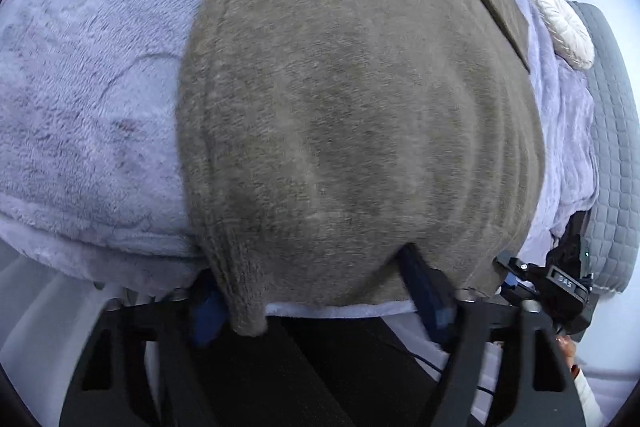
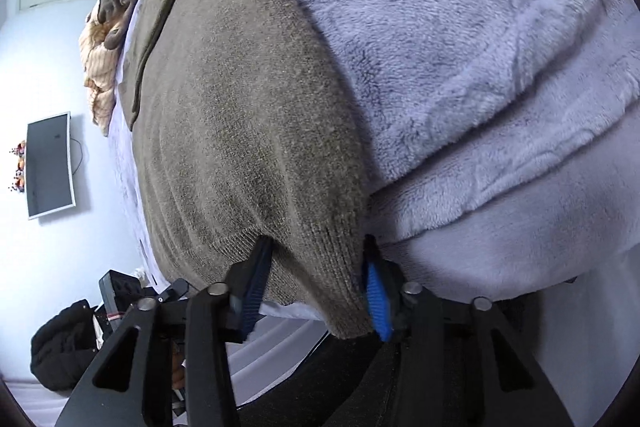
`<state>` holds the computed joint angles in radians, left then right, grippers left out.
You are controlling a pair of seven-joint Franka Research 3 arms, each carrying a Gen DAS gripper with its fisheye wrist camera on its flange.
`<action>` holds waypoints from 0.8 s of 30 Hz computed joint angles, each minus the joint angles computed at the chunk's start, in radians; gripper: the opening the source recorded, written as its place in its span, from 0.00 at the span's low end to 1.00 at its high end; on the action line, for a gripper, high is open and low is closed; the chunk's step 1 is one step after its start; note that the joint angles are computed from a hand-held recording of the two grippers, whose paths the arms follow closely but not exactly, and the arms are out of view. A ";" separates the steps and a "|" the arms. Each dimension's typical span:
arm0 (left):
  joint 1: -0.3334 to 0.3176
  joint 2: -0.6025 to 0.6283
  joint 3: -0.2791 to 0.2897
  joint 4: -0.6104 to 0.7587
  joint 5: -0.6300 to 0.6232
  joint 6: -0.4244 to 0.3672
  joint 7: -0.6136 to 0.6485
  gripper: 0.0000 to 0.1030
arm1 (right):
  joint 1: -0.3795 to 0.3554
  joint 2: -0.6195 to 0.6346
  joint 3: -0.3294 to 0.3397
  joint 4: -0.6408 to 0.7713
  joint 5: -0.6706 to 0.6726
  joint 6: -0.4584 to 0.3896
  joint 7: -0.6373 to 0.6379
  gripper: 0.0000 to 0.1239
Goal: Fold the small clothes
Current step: 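Close both grippers on the ribbed sweater hem, then lift the hem with both grippers and fold it up onto the collar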
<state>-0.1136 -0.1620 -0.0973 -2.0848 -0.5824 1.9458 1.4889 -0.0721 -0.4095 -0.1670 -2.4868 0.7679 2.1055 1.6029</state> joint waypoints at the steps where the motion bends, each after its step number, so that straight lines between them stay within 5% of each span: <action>1: 0.000 -0.004 0.007 -0.005 -0.026 0.001 0.021 0.43 | -0.002 -0.002 0.004 0.001 -0.010 -0.003 0.011 0.22; 3: 0.001 -0.005 0.017 0.001 -0.067 -0.014 0.061 0.22 | 0.001 -0.010 -0.003 -0.001 0.001 -0.009 -0.001 0.12; 6: 0.006 -0.016 0.028 0.013 -0.112 -0.031 0.124 0.14 | 0.008 -0.030 -0.019 -0.010 0.038 -0.027 -0.035 0.10; 15: 0.040 0.067 0.036 0.190 -0.244 -0.027 0.169 0.14 | 0.027 0.001 -0.086 0.061 0.299 -0.114 -0.159 0.10; 24: 0.081 0.369 -0.053 0.639 -0.193 0.084 0.097 0.14 | 0.006 0.254 -0.075 0.378 0.554 -0.159 -0.264 0.10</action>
<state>-0.0326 0.2071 -0.1506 -1.4454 -0.7753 2.0298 1.5861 -0.0656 -0.1556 -0.2421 -2.1084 1.3224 1.9467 1.3390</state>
